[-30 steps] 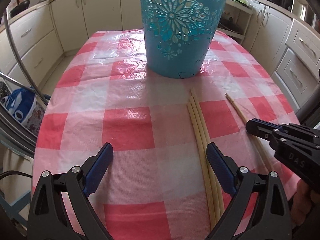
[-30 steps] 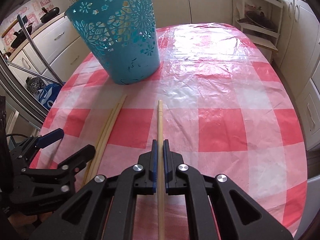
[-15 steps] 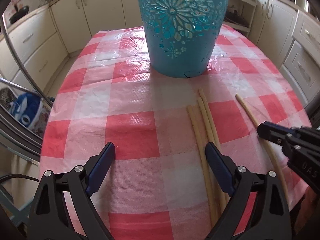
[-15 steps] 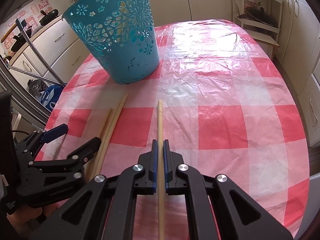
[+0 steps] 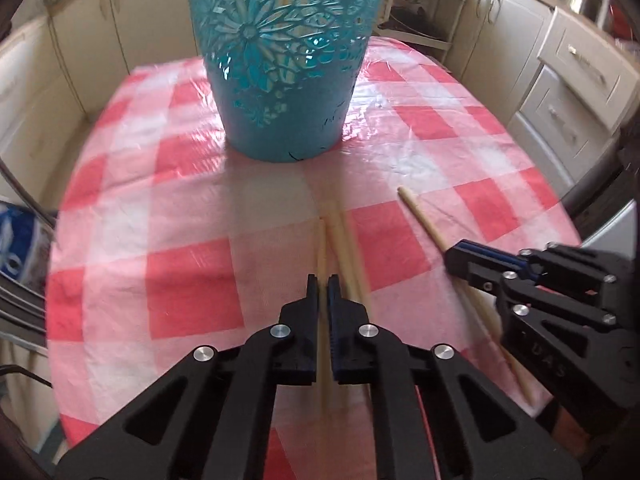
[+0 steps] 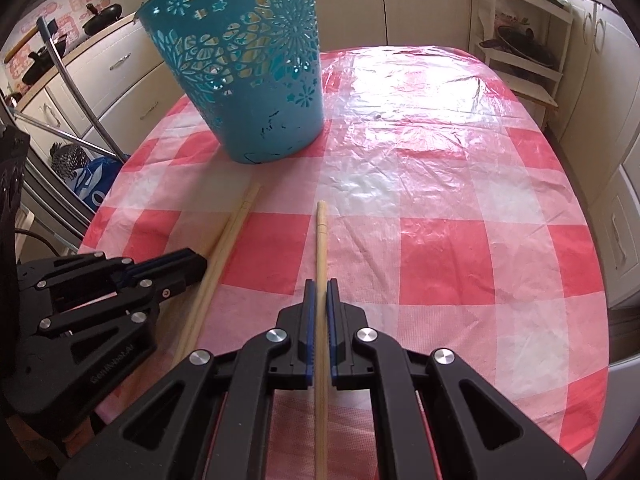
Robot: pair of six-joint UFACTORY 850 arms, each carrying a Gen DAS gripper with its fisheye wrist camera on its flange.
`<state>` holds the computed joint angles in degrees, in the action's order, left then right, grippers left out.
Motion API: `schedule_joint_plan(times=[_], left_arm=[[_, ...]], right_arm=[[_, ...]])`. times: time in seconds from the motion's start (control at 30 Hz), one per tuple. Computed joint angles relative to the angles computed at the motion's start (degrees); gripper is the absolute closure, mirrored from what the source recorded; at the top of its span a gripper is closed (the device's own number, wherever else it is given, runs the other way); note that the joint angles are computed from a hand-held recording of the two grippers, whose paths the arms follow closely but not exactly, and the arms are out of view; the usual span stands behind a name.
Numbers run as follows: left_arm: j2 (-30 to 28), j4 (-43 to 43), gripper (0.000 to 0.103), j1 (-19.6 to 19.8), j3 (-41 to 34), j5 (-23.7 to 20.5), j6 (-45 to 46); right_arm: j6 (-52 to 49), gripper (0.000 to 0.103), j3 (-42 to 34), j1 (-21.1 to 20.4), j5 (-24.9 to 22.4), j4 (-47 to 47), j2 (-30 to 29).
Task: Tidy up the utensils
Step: 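Carry the chopstick over the teal basket and drop it in with the left gripper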
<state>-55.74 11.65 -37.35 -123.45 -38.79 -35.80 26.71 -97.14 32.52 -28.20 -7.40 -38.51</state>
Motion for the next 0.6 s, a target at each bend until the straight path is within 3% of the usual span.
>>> schedule_joint_plan(times=[0.2, 0.3, 0.43, 0.6], left_arm=[[10.9, -1.0, 0.099, 0.6, 13.2, 13.5, -0.4], [14.1, 4.1, 0.099, 0.8, 14.9, 18.6, -4.3], [15.7, 19.4, 0.099, 1.4, 12.5, 23.6, -18.2], [11.0, 41.7, 0.099, 2.1, 1.5, 22.6, -39.0]], right_arm=[[-3.8, 0.097, 0.8, -1.2, 1.1, 7.2, 0.6], [-3.6, 0.097, 1.0, -1.2, 1.1, 7.6, 0.6], [-4.3, 0.097, 1.3, -1.5, 1.4, 9.5, 0.8], [-4.6, 0.097, 1.5, -1.7, 1.5, 10.3, 1.0]])
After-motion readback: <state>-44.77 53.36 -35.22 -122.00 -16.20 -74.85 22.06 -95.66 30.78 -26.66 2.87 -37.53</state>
